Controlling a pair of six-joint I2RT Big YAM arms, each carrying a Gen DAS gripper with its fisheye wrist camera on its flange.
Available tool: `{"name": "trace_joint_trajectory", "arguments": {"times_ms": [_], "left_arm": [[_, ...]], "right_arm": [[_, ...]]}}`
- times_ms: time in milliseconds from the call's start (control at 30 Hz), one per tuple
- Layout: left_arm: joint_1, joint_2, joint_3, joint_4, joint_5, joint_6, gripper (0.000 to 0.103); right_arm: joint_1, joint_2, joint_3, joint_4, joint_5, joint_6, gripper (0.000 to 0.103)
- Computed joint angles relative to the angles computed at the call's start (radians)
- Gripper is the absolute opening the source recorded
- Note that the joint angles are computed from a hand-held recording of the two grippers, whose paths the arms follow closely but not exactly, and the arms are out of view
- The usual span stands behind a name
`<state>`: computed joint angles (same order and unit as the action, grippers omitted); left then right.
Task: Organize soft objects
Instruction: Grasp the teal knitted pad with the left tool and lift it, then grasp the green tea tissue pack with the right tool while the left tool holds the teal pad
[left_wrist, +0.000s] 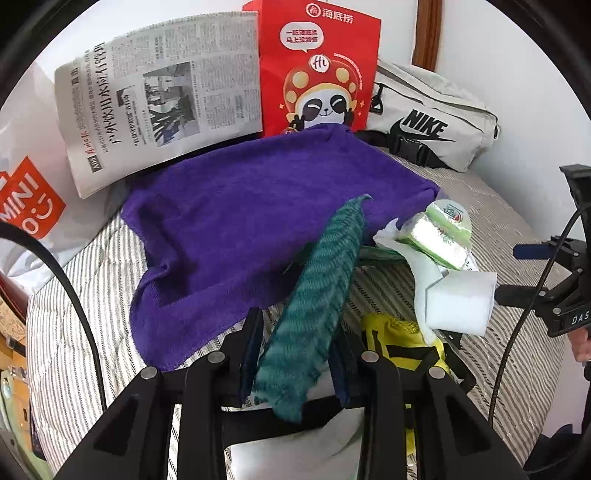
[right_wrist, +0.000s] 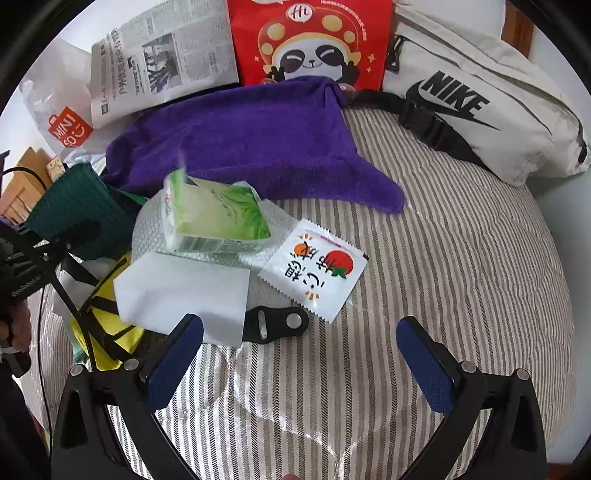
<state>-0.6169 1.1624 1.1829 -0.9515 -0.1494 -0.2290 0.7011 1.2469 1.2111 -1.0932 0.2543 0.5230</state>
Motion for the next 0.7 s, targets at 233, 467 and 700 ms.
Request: {"name": "trace_joint_trajectory", "arguments": {"times_ms": [233,467,700], "left_arm": [[-0.004,-0.038,0.001,-0.006,-0.022,-0.02,0.021],[0.017,-0.067,0.005,-0.021,-0.032,-0.029,0.02],[0.043,-0.068,0.007,-0.034,-0.017,-0.022,0.02]], "right_arm": [[-0.002,-0.01,0.013,0.052,-0.023,-0.025,0.103],[-0.021,0.074,0.06,0.137,-0.139,-0.073,0.103],[-0.066,0.167,0.092,0.175,-0.221,-0.091,0.103]]}}
